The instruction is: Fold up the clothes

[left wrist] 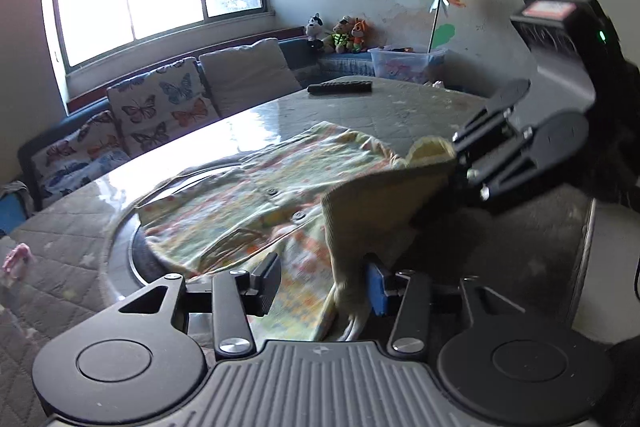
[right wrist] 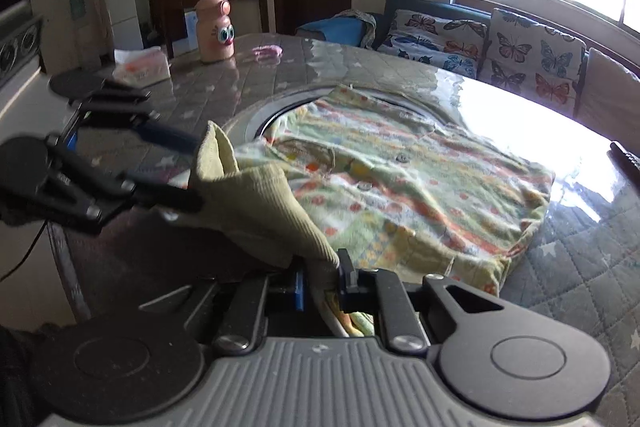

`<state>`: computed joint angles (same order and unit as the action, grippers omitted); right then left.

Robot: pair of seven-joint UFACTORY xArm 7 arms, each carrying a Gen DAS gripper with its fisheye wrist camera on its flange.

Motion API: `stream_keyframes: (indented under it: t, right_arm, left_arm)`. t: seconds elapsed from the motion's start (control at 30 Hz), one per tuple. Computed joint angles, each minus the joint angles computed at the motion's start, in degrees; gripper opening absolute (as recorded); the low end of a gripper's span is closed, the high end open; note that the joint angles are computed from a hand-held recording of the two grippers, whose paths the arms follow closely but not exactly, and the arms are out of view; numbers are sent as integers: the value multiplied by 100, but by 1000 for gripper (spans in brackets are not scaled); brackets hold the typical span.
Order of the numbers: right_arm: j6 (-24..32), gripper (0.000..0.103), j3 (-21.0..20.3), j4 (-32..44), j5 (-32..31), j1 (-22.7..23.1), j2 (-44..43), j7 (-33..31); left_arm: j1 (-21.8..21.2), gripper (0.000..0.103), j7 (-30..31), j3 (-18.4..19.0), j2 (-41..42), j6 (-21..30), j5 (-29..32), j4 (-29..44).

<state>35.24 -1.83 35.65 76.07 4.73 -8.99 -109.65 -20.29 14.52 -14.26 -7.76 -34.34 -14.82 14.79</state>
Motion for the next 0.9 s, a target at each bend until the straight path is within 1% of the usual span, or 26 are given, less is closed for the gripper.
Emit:
stream_keyframes:
  t: [0.1, 0.13, 0.2, 0.3, 0.37, 0.43, 0.47, 0.5, 0.53, 0.57, 0.6, 0.67, 0.73, 0.77, 0.83, 0.87, 0.9]
  right_arm:
    - [15, 13, 0, 56, 70, 2, 5, 104]
    - [42, 13, -6, 72, 90, -4, 5, 165]
    - [40, 12, -11, 59, 173, -12, -31, 201]
    - [39, 12, -26, 54, 338, -22, -64, 190]
    - [78, 11, -43, 93, 431, -45, -51, 249]
    - [64, 11, -37, 73, 580, -51, -85, 150]
    - [52, 11, -31, 56, 654, -51, -106, 86]
    - [41, 11, -25, 39, 727, -50, -126, 23]
    - [24, 11, -18, 13, 790, -49, -152, -22]
    - [7, 10, -11, -15, 853, -47, -179, -65]
    - [4, 10, -11, -64, 894, -51, -231, -96]
    - [84, 9, -59, -190, 918, -88, -398, -164]
    - [223, 9, -135, -334, 824, -134, -627, -152]
    - [292, 9, -179, -405, 772, -154, -742, -143]
    - [429, 9, -273, -541, 658, -190, -974, -118]
    - [487, 9, -314, -603, 553, -209, -1081, -68]
    - [639, 9, -397, -753, 261, -278, -1347, 90]
  left_arm:
    - [29, 50, 443, -199, 11, -126, -471, -121]
    - [15, 52, 571, -236, 31, -168, -592, -151]
    - [-42, 53, 829, -315, 70, -239, -847, -199]
    - [-250, 53, 1703, -568, 355, -621, -1731, -163]
    - [-417, 53, 2021, -524, 509, -809, -1920, -194]
    - [-587, 52, 2243, -450, 707, -1036, -2136, -151]
    - [-673, 46, 2331, -403, 805, -1140, -2253, -113]
    - [-752, 42, 2390, -342, 921, -1301, -2335, -80]
    - [-815, 32, 2386, -265, 982, -1397, -2366, -57]
    - [-866, 19, 2373, -197, 1034, -1481, -2389, -36]
    - [-893, 13, 2292, -134, 1001, -1496, -2346, -56]
    - [-924, 9, 2144, -67, 857, -1519, -2246, -150]
    - [-944, 8, 2044, -72, 637, -1549, -2162, -297]
    - [-955, 8, 1999, -97, 458, -1483, -2138, -386]
    - [-999, 8, 1876, -225, -57, -1204, -2203, -612]
    - [-1019, 8, 1789, -306, -378, -978, -2230, -742]
    - [-1056, 8, 1782, -459, -773, -703, -2390, -889]
